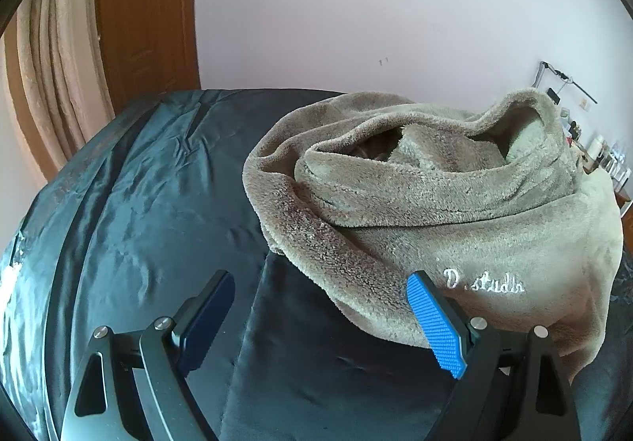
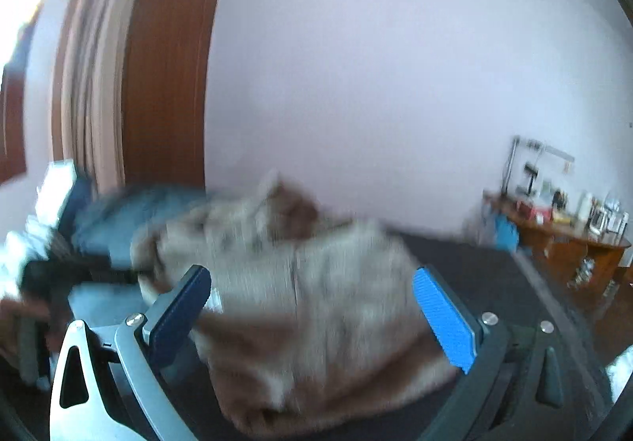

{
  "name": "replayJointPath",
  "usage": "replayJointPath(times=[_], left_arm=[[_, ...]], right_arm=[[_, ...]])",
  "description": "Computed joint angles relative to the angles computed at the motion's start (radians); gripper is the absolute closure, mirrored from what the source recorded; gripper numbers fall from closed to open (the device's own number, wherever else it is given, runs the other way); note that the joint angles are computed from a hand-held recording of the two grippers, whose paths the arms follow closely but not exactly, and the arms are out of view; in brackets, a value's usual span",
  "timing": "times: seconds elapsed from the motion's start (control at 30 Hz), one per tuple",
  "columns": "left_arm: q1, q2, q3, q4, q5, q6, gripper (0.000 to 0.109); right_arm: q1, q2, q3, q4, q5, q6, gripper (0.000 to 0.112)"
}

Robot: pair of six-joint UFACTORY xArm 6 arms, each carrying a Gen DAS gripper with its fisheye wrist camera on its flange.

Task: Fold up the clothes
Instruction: 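Move the right gripper over the grey fleece garment toward its edge, then close the right gripper on a fold of the fleece garment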

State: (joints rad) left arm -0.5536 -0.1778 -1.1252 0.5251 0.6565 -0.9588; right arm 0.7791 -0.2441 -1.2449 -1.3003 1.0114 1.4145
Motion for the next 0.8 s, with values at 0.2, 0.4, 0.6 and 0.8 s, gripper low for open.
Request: replayJointPath(times=[0.2, 0.4, 0.6, 0.8], left_arm=[[0.004, -0.004, 0.007, 0.004, -0.017, 0.005, 0.018], [0.0, -0.005, 0.006, -0.003, -0.012, 0.024, 0.018], [-0.006, 0.0, -0.005, -0.006, 0.006, 0.035, 0.018], [0.013, -0.009, 0.021, -0.151, -0.067, 0.266, 0.018]], right_arm=[[-0.052, 0.096, -0.116, 0.074, -0.027, -0.019, 0.009], [-0.133, 0.225, -0.236, 0.216, -0.103, -0.232, 0.009], [-0.214, 0.405, -0.419, 0.355, -0.178, -0.462, 0.009], [-0.266, 0.511, -0.519, 0.436, -0.221, -0.574, 0.009]])
